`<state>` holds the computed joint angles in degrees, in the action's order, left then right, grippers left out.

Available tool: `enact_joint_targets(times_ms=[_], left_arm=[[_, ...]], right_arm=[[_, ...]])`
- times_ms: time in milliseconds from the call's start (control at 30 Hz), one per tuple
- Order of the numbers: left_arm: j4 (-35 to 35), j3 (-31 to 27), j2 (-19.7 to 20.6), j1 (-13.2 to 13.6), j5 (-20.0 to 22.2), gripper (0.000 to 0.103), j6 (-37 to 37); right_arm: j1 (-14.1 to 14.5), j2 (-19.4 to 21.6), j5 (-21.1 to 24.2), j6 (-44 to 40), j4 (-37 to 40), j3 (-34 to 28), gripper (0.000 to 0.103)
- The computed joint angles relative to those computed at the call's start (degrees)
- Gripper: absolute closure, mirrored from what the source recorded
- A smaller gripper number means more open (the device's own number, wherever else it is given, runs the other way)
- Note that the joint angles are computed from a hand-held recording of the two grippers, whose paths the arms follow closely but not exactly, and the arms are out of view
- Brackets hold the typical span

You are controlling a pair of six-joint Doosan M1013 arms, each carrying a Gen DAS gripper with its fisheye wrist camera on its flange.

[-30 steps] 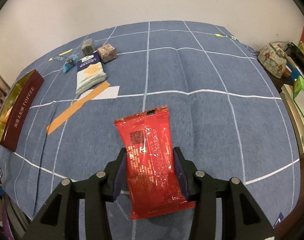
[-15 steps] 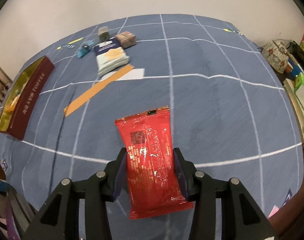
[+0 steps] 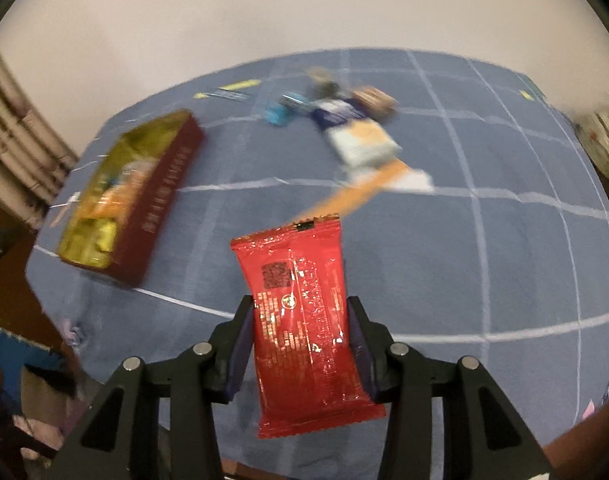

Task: Organize snacks
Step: 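Carry the red wrapper over the gold tin and open the right gripper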

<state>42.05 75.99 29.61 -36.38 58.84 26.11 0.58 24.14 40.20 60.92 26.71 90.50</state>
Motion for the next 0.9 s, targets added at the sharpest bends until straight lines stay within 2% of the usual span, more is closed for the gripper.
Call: enact_joint_targets(times_ms=[200,333,467,600,900], left_arm=[[0.2,0.53,-0.34,1.25,2.61,0.016,-4.24],[-0.36,0.78,-0.45,1.85,2.92,0.016,-5.17],[0.65,0.79,-0.4,1.86,3.86,0.016,-5.42],[2.15,0.97,-0.55,1.72,4.28,0.016,-5.86],[0.7,0.98,-0.61,2.48,3.93,0.016,-5.65]], right_arm=[[3.21,2.14,5.7,-5.64,7.85,-6.18,0.058],[5.96,5.54,10.39,-5.53,9.18,-11.88,0.058],[8.89,10.31,13.41,-0.26,6.01,-18.76,0.058],[10.57,14.07,15.63,5.12,4.13,-23.83,0.058],[12.93,19.33,17.94,12.45,1.62,-31.41,0.058]])
